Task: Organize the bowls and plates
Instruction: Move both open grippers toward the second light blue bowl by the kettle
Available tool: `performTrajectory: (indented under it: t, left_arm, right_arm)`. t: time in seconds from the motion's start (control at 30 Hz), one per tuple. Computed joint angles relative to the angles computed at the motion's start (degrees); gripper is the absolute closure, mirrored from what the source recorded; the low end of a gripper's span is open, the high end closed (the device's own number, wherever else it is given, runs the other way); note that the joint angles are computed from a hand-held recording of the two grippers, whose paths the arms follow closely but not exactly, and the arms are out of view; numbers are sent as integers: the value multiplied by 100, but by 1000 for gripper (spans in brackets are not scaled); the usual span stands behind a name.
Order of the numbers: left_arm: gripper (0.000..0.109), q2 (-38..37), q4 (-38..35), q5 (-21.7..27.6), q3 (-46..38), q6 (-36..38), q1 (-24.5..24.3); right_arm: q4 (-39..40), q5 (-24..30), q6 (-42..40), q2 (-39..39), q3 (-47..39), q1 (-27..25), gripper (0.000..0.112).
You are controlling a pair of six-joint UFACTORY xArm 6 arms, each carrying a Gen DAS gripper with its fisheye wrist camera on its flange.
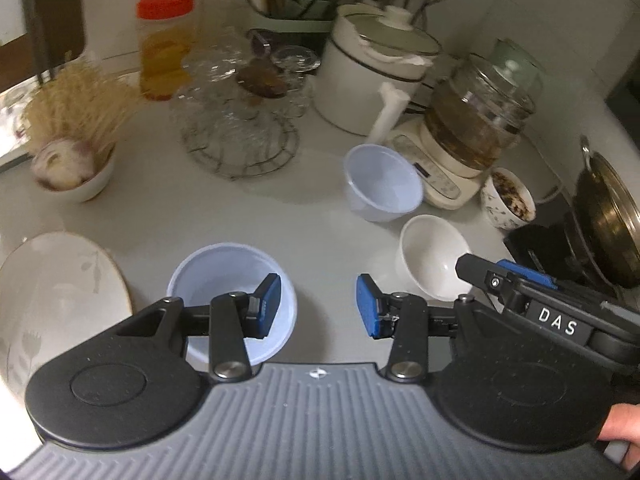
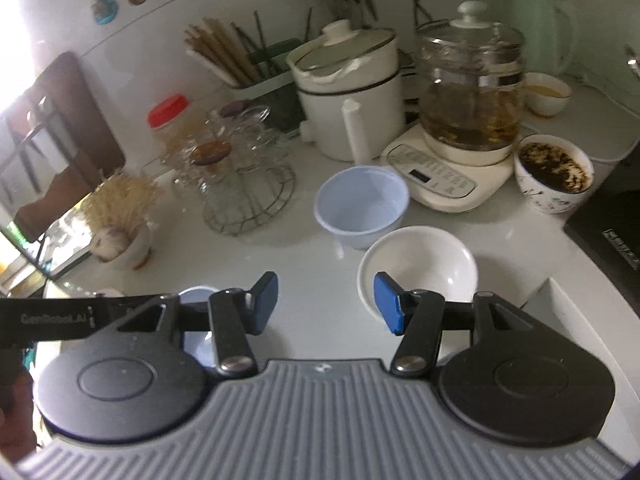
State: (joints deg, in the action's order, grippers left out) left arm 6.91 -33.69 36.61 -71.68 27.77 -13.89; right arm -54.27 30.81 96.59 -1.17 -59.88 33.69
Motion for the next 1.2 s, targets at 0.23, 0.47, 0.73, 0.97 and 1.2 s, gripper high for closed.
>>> performTrajectory:
  t: [0.23,0.47,0.73,0.97,1.2]
  left_arm:
    - [61,350,-406,485,-474,636,179]
    - [61,747,-478,795,-855,960,295]
    - [61,1702,-117,972,-2022,341,98]
    - [61,3107,510,1413,-3902,-802,-213]
    - [61,4615,1077,2089,-6175,-1791,-414]
  right_arm:
    - [148,572,322,196,-277,235,56]
    - [177,955,473,363,-450,394,57]
    - [401,350,235,519,-391,-331,57]
    - [1454,-320,-1204,1091,-703,-1006,57]
    - [3146,-642,-2910,1763,-1201,-1416,57]
